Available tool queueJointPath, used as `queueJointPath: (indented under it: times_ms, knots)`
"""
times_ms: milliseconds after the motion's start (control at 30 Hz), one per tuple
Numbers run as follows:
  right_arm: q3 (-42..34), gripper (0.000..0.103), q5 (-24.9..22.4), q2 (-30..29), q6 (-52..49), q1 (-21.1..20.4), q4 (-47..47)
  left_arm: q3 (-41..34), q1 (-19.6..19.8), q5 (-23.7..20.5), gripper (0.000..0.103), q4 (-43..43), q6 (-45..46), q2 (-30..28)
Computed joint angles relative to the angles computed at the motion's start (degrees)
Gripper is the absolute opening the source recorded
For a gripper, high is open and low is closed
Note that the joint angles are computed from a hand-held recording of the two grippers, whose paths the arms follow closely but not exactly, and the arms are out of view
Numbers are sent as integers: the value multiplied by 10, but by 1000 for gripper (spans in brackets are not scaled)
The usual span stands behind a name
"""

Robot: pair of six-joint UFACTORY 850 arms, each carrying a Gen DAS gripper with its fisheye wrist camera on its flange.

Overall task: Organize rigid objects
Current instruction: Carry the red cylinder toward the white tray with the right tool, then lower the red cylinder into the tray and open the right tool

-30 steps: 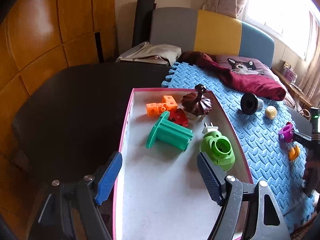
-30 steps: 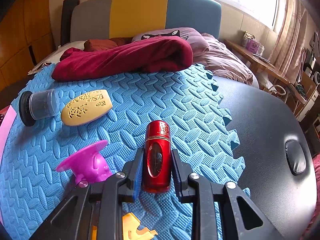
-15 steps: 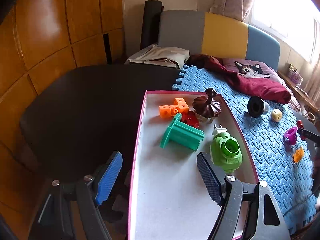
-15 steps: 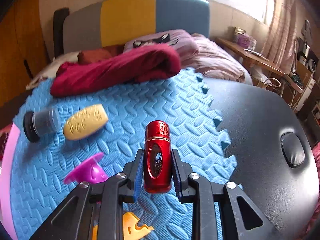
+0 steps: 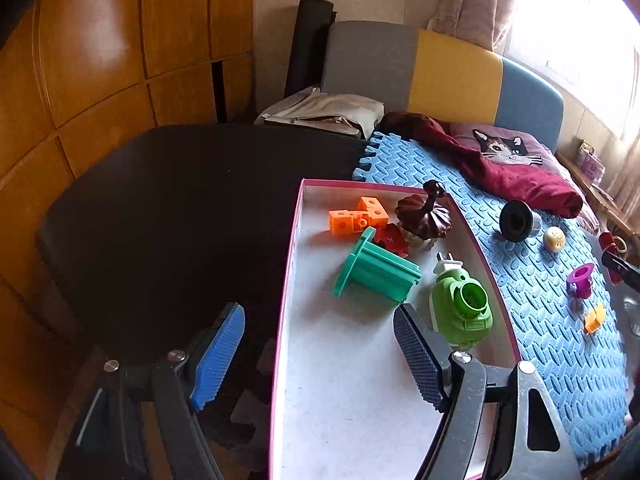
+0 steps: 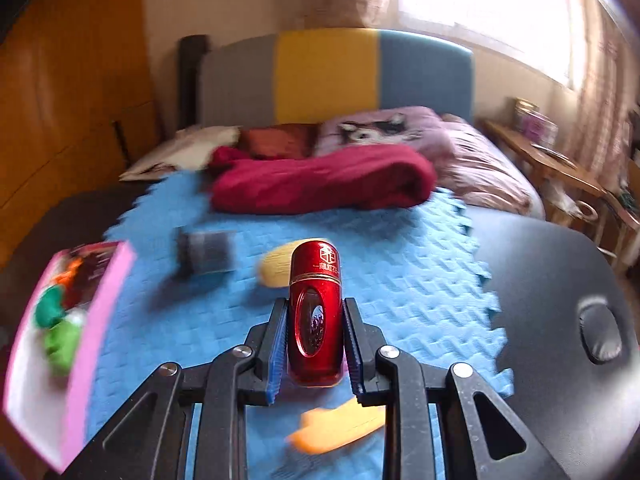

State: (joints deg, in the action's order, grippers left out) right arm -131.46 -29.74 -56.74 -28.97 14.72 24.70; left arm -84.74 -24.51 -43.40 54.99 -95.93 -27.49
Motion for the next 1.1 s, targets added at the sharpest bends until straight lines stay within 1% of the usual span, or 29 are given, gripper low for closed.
queueJointPath:
  times_ms: [100,167,233,300,400,467,633,700,767,800,833,933,1100]
  knots:
    - [68,25,-10,44,-112,15,97,6,2,0,78,2,-6,4]
    - [101,25,-32,65,-172,29,142,15,4,-1,78,8,-17,11]
    - [127,25,-47,81,-210,41,170,21,5,-3,78,12,-26,15]
    - [156,25,-74,98,-248,57,199,29,7,-5,78,16,-36,21]
    - [192,25,-95,118,-288,76,215,36,9,-6,78,18,-42,25]
    - [198,25,-114,118,-295,88,211,43,11,-2,78,21,-51,29]
    - [180,25,-128,92,-258,113,146,47,12,5,78,21,-53,29]
    - [172,25,-119,83,-237,118,116,49,13,11,78,19,-54,29]
    - [171,26,-94,77,-195,127,58,47,13,14,78,15,-50,27]
    - [169,26,-92,75,-185,128,47,44,13,15,78,13,-45,24]
    - [170,26,-92,73,-187,128,47,43,12,15,78,12,-42,23]
    - [188,26,-67,84,-190,131,32,38,11,16,78,10,-35,18]
    - [180,26,-79,79,-186,129,36,35,8,8,78,15,-32,17]
